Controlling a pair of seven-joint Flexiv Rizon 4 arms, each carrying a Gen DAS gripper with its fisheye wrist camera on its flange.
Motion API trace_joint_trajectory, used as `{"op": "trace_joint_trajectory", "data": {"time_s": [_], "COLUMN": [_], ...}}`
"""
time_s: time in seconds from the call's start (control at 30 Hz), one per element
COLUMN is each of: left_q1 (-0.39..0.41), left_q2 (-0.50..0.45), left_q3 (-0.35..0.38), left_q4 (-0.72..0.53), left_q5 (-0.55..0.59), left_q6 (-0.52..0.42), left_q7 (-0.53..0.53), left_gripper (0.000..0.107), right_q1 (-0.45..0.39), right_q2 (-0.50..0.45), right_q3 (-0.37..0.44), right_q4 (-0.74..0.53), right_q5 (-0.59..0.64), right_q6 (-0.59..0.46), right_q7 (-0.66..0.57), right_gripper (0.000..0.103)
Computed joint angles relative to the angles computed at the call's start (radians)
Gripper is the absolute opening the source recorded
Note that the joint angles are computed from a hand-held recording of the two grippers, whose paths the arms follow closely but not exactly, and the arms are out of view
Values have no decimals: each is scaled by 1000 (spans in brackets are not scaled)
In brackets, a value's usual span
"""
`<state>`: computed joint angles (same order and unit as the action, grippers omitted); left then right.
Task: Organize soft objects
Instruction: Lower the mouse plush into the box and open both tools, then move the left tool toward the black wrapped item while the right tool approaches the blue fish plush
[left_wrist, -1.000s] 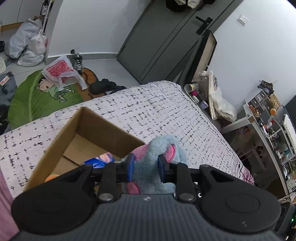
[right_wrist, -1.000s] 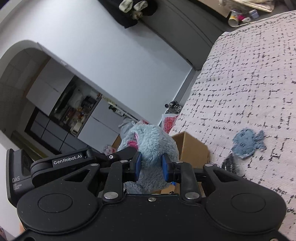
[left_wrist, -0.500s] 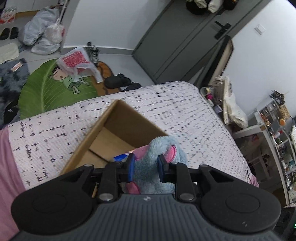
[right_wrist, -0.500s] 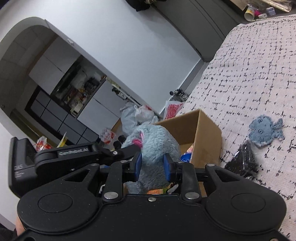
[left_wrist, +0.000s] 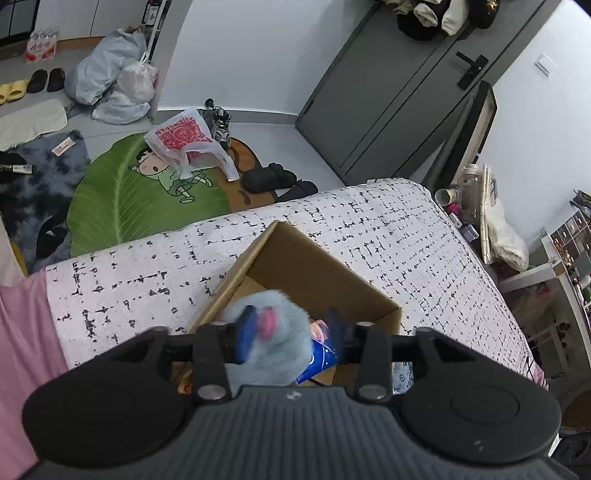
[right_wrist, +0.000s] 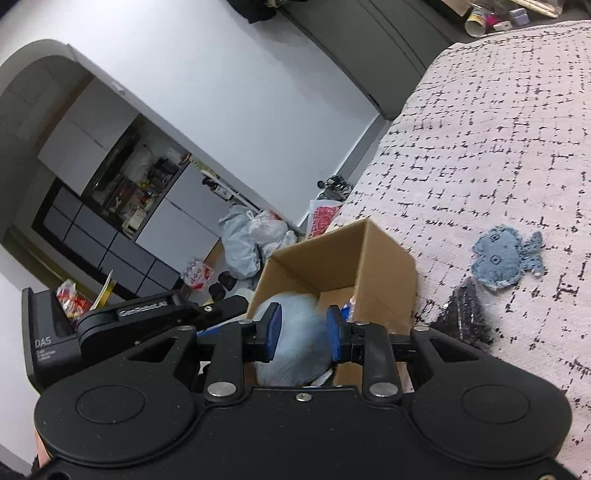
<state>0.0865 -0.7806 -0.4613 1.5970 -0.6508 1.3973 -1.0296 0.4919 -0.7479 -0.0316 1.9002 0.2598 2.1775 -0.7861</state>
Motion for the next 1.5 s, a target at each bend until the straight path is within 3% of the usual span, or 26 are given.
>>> {"op": "trace_joint_trajectory", "data": {"time_s": [0.13, 0.2, 0.3, 0.57, 0.67, 0.93, 1.07, 1.23, 1.5], "left_q1": [-12, -14, -1, 2, -10, -21, -42, -48, -83], "left_q2": [11, 18, 29, 64, 81, 118, 141, 161, 187], "left_q3": [3, 1, -24, -42, -29, -31, -13, -35, -21], "left_q4": [8, 13, 29, 75, 90, 119, 128, 168, 193], "left_q5": [21, 35, 40, 67, 79, 98, 87, 82, 115], "left_q6": [33, 38, 46, 70, 71, 62, 33, 79, 94], "left_q7": [5, 6, 17, 24, 11, 2, -4, 28, 0], "left_gripper": [56, 66, 73, 77, 78, 78, 78, 78, 78], "right_q1": [24, 43, 52, 203, 248, 423, 455, 497, 506], "right_q2": [19, 34, 54, 107, 124, 156, 179, 212, 258], "right_q3": [-30, -52, -65, -238, -295, -510, -549, -595, -596], "right_q4": [11, 22, 36, 80, 108, 198, 245, 302, 353], "right_q5": [47, 64, 83, 197, 198, 165, 146, 159, 213], "right_q6": [-37, -52, -63, -178, -214, -270, -262, -235, -178], "right_q7": [13, 7, 13, 12, 48, 124, 154, 152, 108], "right_gripper": [53, 54, 57, 87, 93, 97, 97, 97, 97]}}
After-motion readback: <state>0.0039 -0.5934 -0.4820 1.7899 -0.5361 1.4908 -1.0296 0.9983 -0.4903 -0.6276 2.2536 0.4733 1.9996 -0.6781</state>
